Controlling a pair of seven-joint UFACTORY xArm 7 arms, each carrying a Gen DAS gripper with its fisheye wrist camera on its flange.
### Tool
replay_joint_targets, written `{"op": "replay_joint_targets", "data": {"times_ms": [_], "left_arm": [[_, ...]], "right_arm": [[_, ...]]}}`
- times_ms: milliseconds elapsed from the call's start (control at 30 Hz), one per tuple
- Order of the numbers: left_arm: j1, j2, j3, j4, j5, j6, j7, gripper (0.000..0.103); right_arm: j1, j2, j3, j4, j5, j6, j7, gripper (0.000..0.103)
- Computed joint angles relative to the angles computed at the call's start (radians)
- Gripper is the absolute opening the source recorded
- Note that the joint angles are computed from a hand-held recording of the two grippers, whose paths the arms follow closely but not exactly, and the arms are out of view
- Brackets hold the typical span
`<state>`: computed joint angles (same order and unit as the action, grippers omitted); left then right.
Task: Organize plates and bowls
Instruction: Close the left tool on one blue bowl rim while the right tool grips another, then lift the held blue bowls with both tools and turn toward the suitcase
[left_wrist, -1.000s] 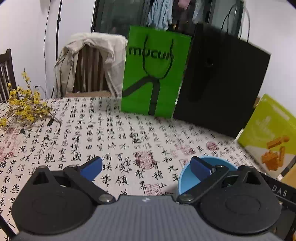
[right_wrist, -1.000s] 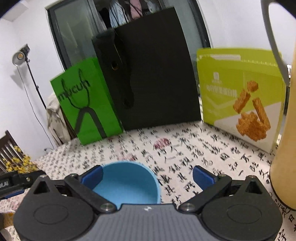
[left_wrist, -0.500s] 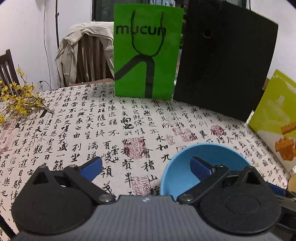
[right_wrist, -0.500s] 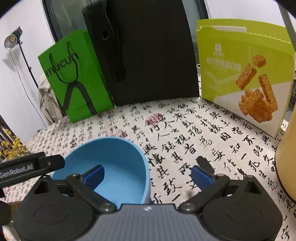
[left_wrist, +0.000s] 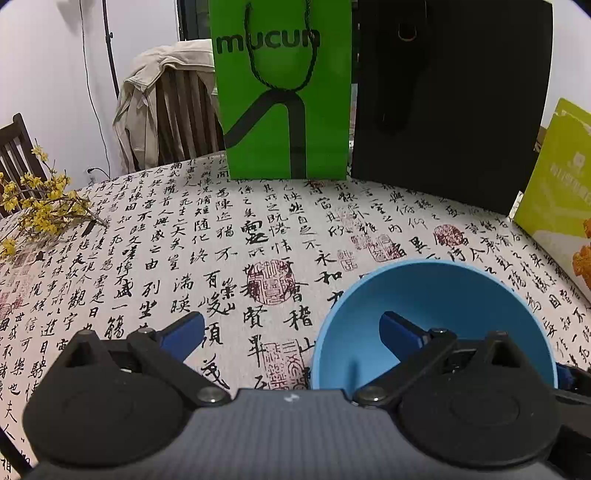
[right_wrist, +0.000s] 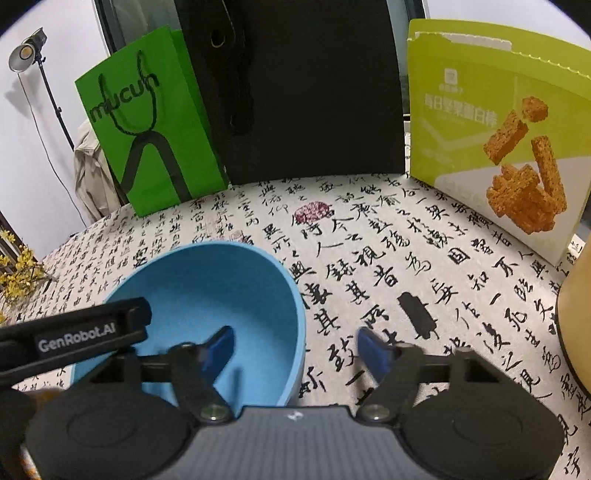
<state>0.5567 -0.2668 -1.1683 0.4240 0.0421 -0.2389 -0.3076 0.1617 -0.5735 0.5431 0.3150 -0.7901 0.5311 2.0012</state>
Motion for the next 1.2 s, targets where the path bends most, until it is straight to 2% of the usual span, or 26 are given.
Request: {"op": "replay_joint_targets", "data": {"times_ms": [33, 100, 167, 233, 300, 367, 433, 500, 567, 700, 767, 833, 933, 1100, 1200], "left_arm": [[0.019, -0.001, -0.021, 0.002, 0.000, 0.001, 0.002, 0.102], [0.051, -0.003, -0.054, 0.004, 0.008, -0.002, 0.002, 0.100], [0.072, 0.001, -0.075, 0.008, 0.019, -0.003, 0.001, 0.091], [0.072, 0.023, -0.071, 0.012, 0.035, 0.002, 0.007, 0.077], [0.042, 0.050, -0.037, 0.016, 0.040, 0.014, 0.021, 0.073], [0.017, 0.069, -0.013, 0.016, 0.034, 0.012, 0.040, 0.064], [0.000, 0.084, -0.002, 0.015, 0.020, 0.012, 0.068, 0.049], [-0.059, 0.108, 0.055, 0.012, 0.016, 0.005, 0.091, 0.038], [-0.079, 0.108, 0.064, 0.004, -0.001, -0.013, 0.115, 0.027], [0.017, 0.089, -0.066, -0.009, -0.082, -0.060, 0.173, 0.027], [0.032, 0.087, -0.091, -0.011, -0.111, -0.069, 0.197, 0.027], [0.024, 0.094, -0.086, -0.009, -0.131, -0.067, 0.212, 0.026], [-0.019, 0.105, -0.045, -0.012, -0.157, -0.071, 0.236, 0.026], [-0.052, 0.106, -0.029, -0.020, -0.213, -0.095, 0.289, 0.026], [-0.119, 0.111, 0.035, -0.028, -0.227, -0.111, 0.305, 0.026]], "right_arm": [[0.002, 0.004, -0.004, 0.000, 0.002, -0.004, -0.002, 0.053], [0.000, 0.008, -0.010, -0.003, -0.002, -0.023, -0.003, 0.052], [-0.007, 0.012, -0.013, -0.006, -0.005, -0.041, -0.002, 0.049], [-0.014, 0.020, -0.009, -0.003, -0.008, -0.043, -0.006, 0.041], [-0.017, 0.030, -0.006, 0.001, -0.012, -0.044, -0.009, 0.036], [-0.022, 0.043, -0.005, 0.006, -0.023, -0.051, -0.010, 0.030], [-0.023, 0.060, -0.002, 0.019, -0.033, -0.047, -0.018, 0.024], [-0.019, 0.076, 0.004, 0.033, -0.043, -0.022, -0.019, 0.023], [-0.011, 0.080, -0.003, 0.035, -0.060, -0.018, -0.011, 0.023], [0.002, 0.081, -0.017, 0.032, -0.082, -0.016, 0.001, 0.022], [0.014, 0.089, -0.017, 0.041, -0.082, 0.008, -0.001, 0.022], [0.022, 0.090, -0.023, 0.042, -0.090, 0.015, 0.010, 0.021], [0.028, 0.081, -0.037, 0.031, -0.105, -0.005, 0.031, 0.020], [0.035, 0.082, -0.035, 0.035, -0.114, 0.002, 0.042, 0.020], [0.038, 0.073, -0.038, 0.029, -0.122, -0.004, 0.053, 0.020]]}}
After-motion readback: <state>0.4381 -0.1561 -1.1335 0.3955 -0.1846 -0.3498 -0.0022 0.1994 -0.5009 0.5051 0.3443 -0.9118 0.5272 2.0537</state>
